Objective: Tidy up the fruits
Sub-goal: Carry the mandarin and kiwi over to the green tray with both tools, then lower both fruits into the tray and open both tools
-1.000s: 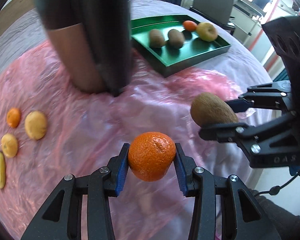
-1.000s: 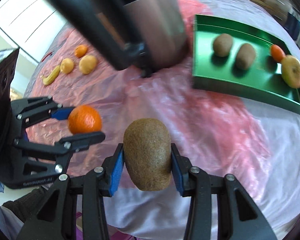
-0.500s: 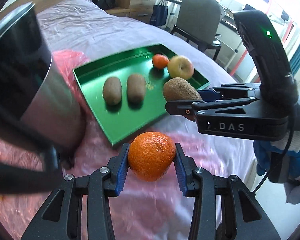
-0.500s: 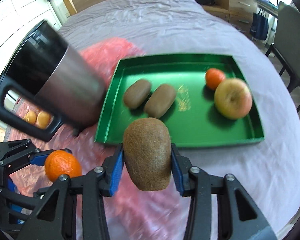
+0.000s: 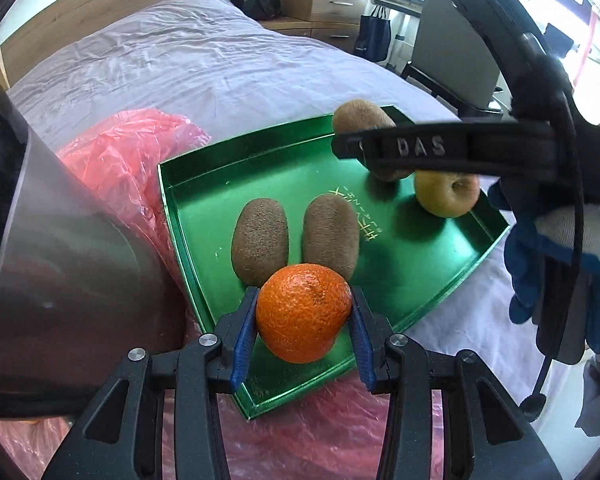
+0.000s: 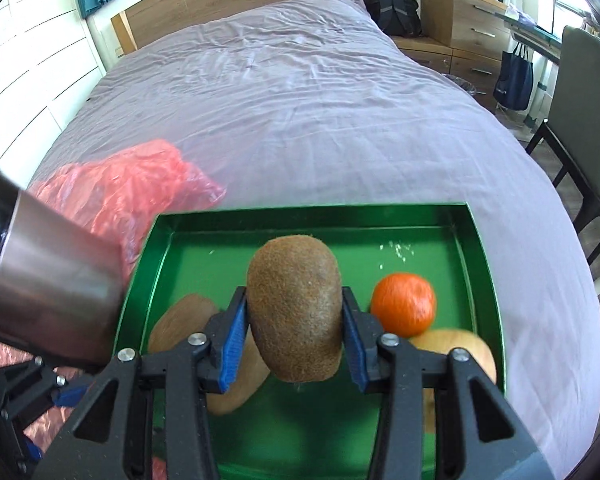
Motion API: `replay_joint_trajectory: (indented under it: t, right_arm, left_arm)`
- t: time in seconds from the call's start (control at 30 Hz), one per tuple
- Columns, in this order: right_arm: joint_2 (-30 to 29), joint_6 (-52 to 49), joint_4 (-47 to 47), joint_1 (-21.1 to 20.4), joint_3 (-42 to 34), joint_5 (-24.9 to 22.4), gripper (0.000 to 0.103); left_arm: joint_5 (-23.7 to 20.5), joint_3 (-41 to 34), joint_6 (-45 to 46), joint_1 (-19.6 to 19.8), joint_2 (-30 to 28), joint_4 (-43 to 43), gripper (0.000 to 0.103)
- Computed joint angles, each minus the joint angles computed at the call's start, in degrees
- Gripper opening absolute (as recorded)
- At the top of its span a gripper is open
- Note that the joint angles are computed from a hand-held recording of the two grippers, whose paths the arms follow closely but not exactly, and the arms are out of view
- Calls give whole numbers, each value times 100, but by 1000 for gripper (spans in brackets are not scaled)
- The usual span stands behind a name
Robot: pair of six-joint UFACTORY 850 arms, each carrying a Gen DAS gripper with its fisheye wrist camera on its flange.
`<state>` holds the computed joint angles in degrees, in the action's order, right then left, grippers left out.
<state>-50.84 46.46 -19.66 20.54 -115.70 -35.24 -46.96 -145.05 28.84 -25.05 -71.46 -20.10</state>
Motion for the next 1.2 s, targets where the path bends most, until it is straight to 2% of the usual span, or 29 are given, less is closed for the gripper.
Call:
replay_joint_trajectory:
  t: [0.17, 0.5, 0.6, 0.67, 0.87, 1.07, 1.13, 1.2]
  right_arm:
    - [-460, -230, 152, -103, -568, -154, 0]
    - [-856, -337, 205, -150, -968, -370, 0]
    - [-918, -359, 174, -141, -1044, -418, 0]
    - [-1040, -441, 95, -116, -1239, -588, 0]
    - [-1285, -647, -19, -61, -1652, -969, 0]
    - [-1446, -756, -43, -29, -1943, -1244, 0]
    - [-1468, -716, -63, -26, -1994, -1303, 4]
    - [-1469, -685, -90, -22, -2012, -1356, 14]
  left_arm:
    - [77, 12, -158, -39, -64, 159, 38]
    - [79, 169, -246, -52, -79, 216, 38]
    - [-46, -114, -307, -62, -282, 326, 38]
    - [140, 138, -216, -72, -156, 306, 38]
    - [4, -225, -370, -118, -369, 460, 38]
    - [20, -76, -441, -128, -270, 504, 38]
    - [50, -5, -432, -121, -217, 488, 40]
    - [151, 164, -403, -116, -107, 453, 44]
